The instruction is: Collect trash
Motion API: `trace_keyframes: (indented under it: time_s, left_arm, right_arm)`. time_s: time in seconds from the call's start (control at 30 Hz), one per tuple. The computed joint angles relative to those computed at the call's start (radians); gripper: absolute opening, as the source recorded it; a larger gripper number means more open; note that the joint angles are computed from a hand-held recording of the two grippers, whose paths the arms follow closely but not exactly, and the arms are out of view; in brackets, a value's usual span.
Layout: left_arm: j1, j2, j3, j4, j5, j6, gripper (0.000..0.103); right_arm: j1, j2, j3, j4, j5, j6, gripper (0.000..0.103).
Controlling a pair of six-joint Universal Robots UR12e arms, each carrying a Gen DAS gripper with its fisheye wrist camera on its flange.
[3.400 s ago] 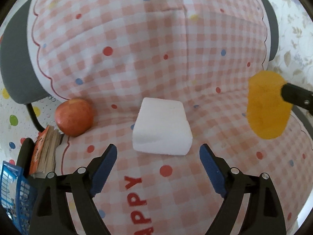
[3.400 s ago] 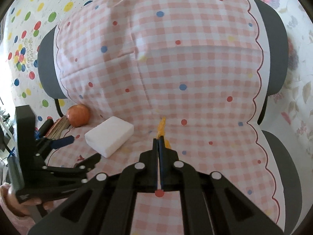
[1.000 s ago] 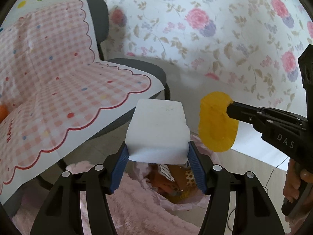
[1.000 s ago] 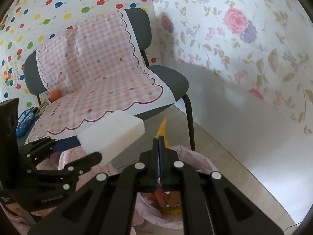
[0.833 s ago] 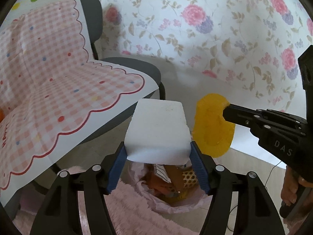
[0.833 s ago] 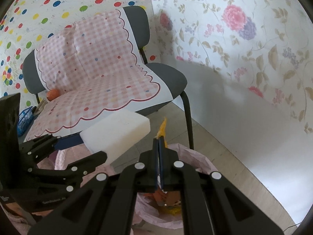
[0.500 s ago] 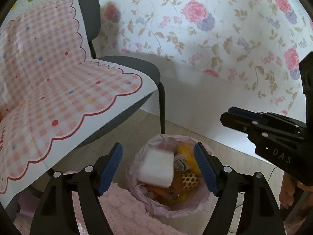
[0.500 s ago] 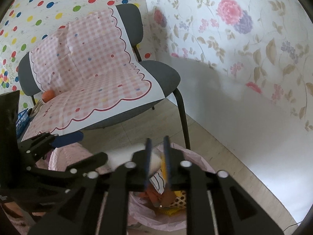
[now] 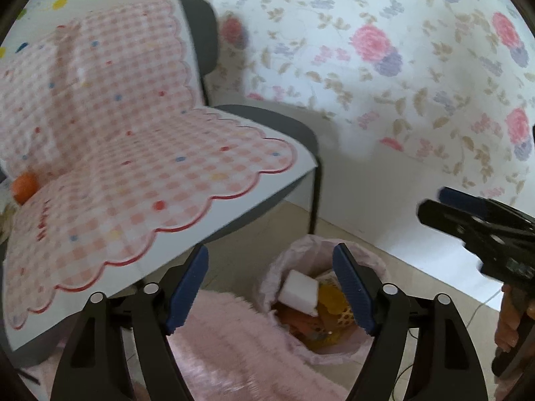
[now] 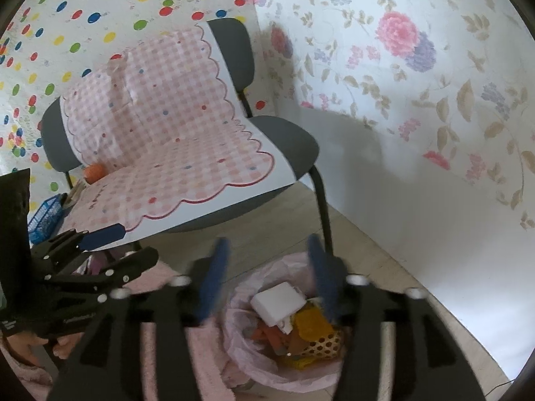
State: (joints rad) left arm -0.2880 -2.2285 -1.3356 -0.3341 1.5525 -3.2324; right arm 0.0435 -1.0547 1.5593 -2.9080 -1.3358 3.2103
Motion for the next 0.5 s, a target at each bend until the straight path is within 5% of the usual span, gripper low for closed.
trace_keyframes:
  time_s: [0.27, 0.5]
  left_arm:
    - [0.021, 0.064, -0.053, -0.020, 0.132, -0.067, 0.089]
    - [0.040, 0.105, -0.090, -0.047, 0.234, -0.137, 0.095]
  right_arm:
    - [0.029, -0.002, -0.036, 0.015, 0.033, -0.042, 0.097]
    - [0.058, 0.021, -0.097, 0.035, 0.033, -0.070, 0.097]
